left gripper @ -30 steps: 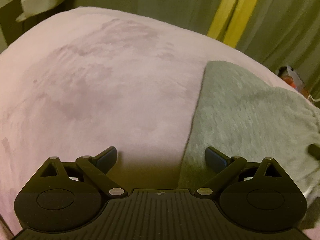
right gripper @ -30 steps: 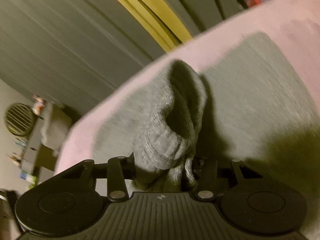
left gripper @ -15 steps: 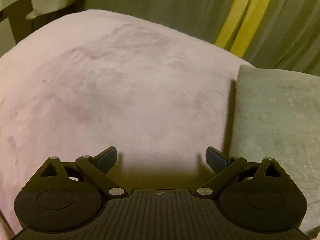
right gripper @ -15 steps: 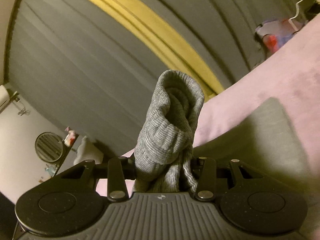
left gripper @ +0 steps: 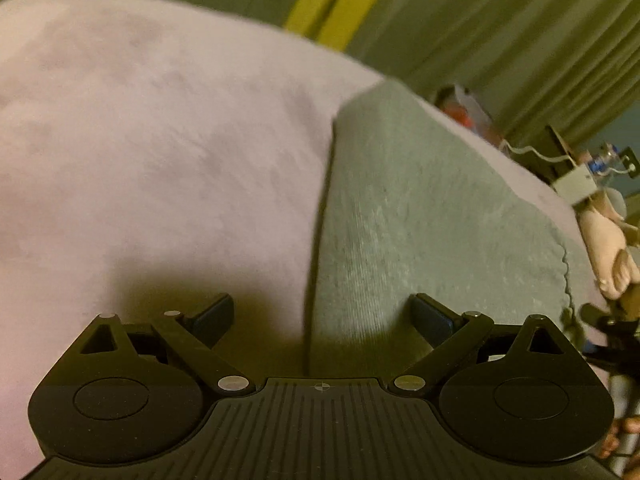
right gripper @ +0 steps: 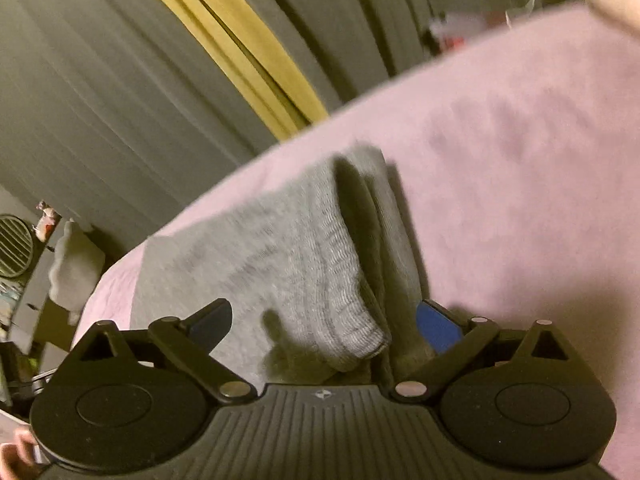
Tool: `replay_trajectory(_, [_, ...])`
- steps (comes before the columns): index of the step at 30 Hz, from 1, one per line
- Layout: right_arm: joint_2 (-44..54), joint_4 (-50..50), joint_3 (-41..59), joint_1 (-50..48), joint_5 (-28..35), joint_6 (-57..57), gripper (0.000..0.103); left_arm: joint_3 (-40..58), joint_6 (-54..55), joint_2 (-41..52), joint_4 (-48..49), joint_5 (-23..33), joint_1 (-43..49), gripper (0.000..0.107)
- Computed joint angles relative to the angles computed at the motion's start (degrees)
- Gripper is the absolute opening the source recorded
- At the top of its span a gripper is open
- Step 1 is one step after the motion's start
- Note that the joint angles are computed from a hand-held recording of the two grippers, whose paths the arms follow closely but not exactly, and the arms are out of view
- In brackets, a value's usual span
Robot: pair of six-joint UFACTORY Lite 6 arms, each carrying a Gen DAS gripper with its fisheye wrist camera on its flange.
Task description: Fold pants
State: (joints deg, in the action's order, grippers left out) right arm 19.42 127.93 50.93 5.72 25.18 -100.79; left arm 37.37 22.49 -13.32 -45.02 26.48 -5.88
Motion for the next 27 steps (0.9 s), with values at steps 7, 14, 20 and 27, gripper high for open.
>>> replay_trajectory(7, [19.5, -21.9, 18.7, -5.8, 10.0, 20.8, 0.1, 5.1, 27.5, 12.4, -24.5, 4.8, 3.2, 0.102])
replay_trajectory(14, [28.1, -33.1, 31.2, -7.4, 15.2, 33.2, 0.1, 9.5, 39.7, 17.8, -31.7, -0.6, -6.5, 0.085])
replay_trajectory(20, [19.2, -24.2, 21.3, -1.5, 4.7, 14.0, 0.072, 7.9, 37.8, 14.2, -33.0, -3.7, -7.8, 0.041])
replay_trajectory(27, [10.6, -16.9, 16.6, -0.2, 5.2, 5.5, 0.06, 9.5, 34.4, 9.1, -26.9, -13.6, -16.8, 0.037])
